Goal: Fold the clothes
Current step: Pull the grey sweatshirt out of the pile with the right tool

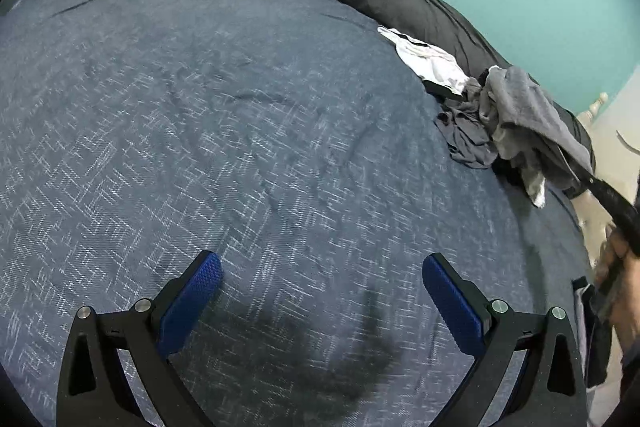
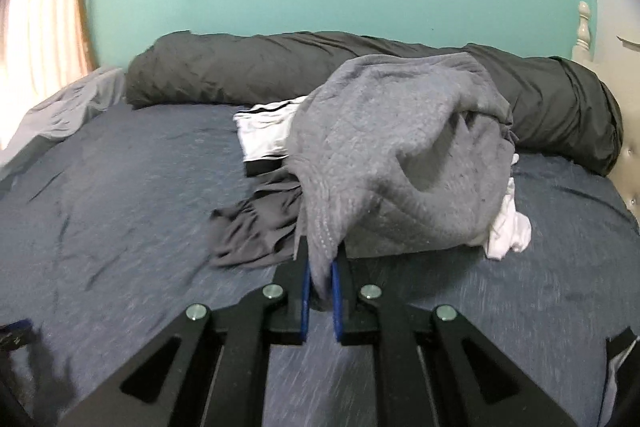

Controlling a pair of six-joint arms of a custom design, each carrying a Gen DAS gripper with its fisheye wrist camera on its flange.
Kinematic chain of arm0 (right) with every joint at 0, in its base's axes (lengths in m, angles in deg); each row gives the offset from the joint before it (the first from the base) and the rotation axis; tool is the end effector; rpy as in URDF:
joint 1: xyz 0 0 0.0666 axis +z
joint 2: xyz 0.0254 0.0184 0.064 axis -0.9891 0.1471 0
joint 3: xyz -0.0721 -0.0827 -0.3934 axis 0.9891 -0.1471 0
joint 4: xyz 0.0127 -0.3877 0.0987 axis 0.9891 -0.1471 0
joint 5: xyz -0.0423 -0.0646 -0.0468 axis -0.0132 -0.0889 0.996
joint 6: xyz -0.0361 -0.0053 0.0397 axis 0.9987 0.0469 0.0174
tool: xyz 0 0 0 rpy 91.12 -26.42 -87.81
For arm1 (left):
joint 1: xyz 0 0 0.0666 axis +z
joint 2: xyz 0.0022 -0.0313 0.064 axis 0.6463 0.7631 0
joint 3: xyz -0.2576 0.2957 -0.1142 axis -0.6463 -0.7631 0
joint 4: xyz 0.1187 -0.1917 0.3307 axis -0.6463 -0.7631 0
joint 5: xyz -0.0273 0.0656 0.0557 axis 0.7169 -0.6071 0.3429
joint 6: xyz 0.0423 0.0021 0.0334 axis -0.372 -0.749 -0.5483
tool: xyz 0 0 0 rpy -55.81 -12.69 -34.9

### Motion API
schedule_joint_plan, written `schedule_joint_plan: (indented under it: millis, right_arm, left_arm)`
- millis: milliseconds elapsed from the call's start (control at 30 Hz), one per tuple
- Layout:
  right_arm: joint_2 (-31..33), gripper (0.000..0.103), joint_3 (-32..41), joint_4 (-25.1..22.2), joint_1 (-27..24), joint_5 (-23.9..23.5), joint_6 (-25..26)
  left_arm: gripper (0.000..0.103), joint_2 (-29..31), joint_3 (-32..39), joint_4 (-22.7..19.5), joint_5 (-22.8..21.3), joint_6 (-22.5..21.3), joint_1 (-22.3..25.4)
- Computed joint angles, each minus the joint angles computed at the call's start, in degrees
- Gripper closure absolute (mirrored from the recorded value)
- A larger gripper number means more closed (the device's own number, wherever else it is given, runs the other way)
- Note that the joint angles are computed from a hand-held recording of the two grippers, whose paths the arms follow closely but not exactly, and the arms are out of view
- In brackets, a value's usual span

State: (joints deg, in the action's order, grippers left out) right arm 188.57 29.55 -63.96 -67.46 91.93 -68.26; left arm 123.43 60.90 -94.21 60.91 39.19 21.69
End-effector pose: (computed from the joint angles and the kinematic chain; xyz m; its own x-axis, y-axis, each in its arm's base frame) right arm 0.6319 0.1496 0.4835 -0.5969 0.0202 -0.8021 0.0386 0.9992 -0.0036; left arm 0.5743 -0.1978 0.3996 -0.7930 -0.2608 -0.5506 -0.0089 0.9086 -0.4176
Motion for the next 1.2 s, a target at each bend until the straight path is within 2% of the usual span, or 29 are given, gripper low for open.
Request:
schedule_joint_plan:
  millis: [200,567,733,833,900,1000,1133,1200]
  right_arm:
    - [-7.89,0.095,-8.91,0.99,3.69,-1.14,-2.23]
    - [-21.65,0.095,-24.35,3.29,13.97,-2.92,-10.89]
    - [-23.85,0.095,-26.79,4.02,21.24,-3.68,-15.36]
    - [-25.77,0.095,-30.08,8.3,23.78,-4.25,-21.12]
    - [-26.31,0.096,-31.07,9.42,25.25,-4.2,-21.94]
    - [-26.44,0.095,-32.08,8.68,26.06,-3.93,-23.69]
    - [-27.58,0.094,-36.04,9.18,24.96,-4.86,-31.27]
    - [-26.88,0.092,-36.5,7.49,24.83,-3.86,-33.75]
  left_arm:
    - [0.0,-1.81,-0.22,1.06,0.72,0.77,-0.12]
    - [0.0,-6.88,-3.44,0.45,1.13,-0.15,-2.11]
    - [0.0,-11.21,-7.07,0.41,0.78,-0.72,-3.02]
    - [0.0,-14.43,-9.92,1.06,0.0,-0.44,-3.33]
    - [0.0,-16.36,-11.99,1.23,-0.08,0.64,-3.43]
    - [0.0,-18.15,-14.39,1.87,-0.23,0.94,-4.05]
    - [0.0,-17.96,-15.14,2.51,-0.02,-0.68,-4.83]
    - [0.0,-17.41,-15.26,2.87,0.62,-1.41,-4.99]
